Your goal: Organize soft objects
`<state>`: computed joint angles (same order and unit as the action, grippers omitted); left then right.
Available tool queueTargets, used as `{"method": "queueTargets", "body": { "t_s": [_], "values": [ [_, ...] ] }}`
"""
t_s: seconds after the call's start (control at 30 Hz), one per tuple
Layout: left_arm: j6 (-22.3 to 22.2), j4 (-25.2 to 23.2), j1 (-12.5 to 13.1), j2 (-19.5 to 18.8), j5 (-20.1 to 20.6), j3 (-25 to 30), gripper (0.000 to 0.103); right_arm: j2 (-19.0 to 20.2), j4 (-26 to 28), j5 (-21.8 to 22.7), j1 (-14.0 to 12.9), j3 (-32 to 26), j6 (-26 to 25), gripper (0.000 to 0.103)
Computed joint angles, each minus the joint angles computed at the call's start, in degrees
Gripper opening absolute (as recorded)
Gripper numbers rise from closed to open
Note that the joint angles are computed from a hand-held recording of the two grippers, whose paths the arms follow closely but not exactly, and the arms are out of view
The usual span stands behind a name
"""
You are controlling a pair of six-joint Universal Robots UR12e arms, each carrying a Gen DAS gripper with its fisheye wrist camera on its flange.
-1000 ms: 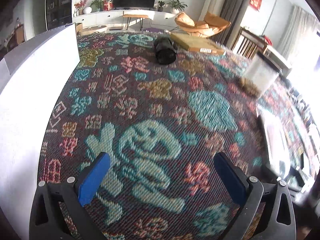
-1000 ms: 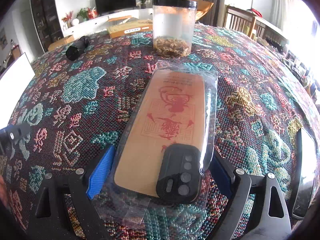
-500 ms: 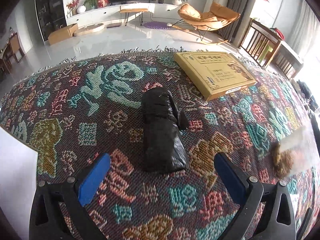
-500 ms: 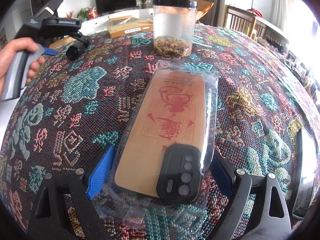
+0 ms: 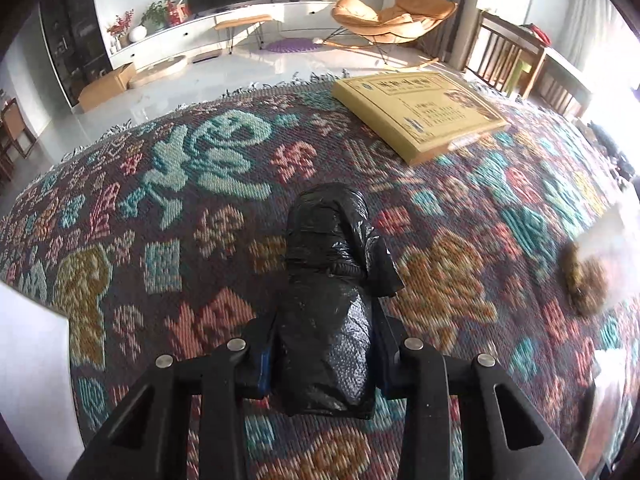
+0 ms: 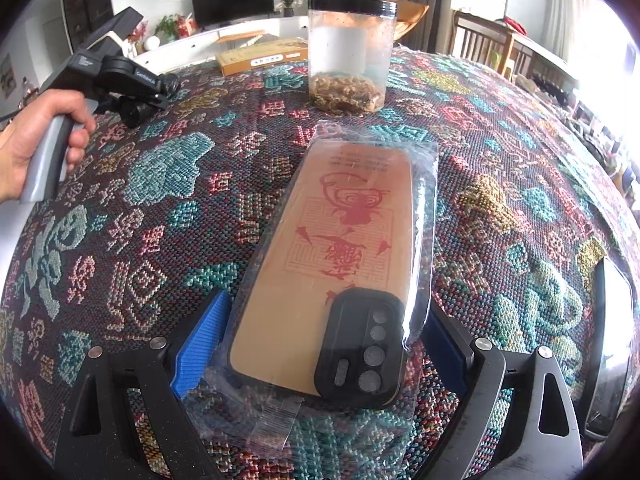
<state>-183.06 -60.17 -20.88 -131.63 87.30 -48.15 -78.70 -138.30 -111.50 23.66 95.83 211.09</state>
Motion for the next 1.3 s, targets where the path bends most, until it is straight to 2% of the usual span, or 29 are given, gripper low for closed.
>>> {"method": "queueTargets", "body": {
  "t_s": [0.13,0.23,0.33,0.37,0.4,0.43,0.47,0.5,0.57,0.6,1.3],
  "values": [
    [2.00,3.70,-0.58,9.65,-4.56,-14.76,0.037,-0.01,-0.02,0.02,0.00,0.01,0.00,0.093],
    [3.39,7.54,-1.97,16.63,-5.97,-24.94,0.037,-0.02,-0.01,0.01,0.00,0.02,-0.01,0.093],
    [3.17,11.32,-3.84,20.09,-2.41,-31.06,0.039,0.02,0.03,-0.03,0.03,-0.04,0.01,0.093],
    [3.50,12.56,-4.41,20.47,-1.26,-32.47,0.044,-0.02,-0.01,-0.01,0.01,0.03,0.01,0.093],
    [4.72,16.20,-5.04,20.82,0.45,-33.77,0.050,-0.02,-0.01,-0.01,0.01,0.03,0.01,0.093],
    [5.64,17.43,-5.75,20.60,2.92,-34.00,0.078,-0.01,-0.05,0.02,0.01,0.01,0.01,0.093],
    [5.61,17.64,-6.32,20.21,5.25,-33.78,0.100,-0.04,-0.05,0.07,0.00,0.05,0.02,0.093],
    [4.98,19.07,-6.46,20.09,6.16,-34.13,0.103,0.07,-0.14,0.14,-0.01,-0.02,0.04,0.093],
    [2.83,19.13,-5.60,19.97,3.06,-34.11,0.103,0.14,-0.21,0.19,-0.01,-0.05,0.02,0.093],
    [2.15,19.34,-5.49,19.93,2.92,-34.10,0.103,0.15,-0.16,0.15,-0.01,-0.07,0.02,0.093],
    [2.26,19.75,-5.60,19.75,3.25,-34.03,0.103,0.27,-0.19,0.14,-0.01,-0.15,-0.02,0.093]
  ]
}}
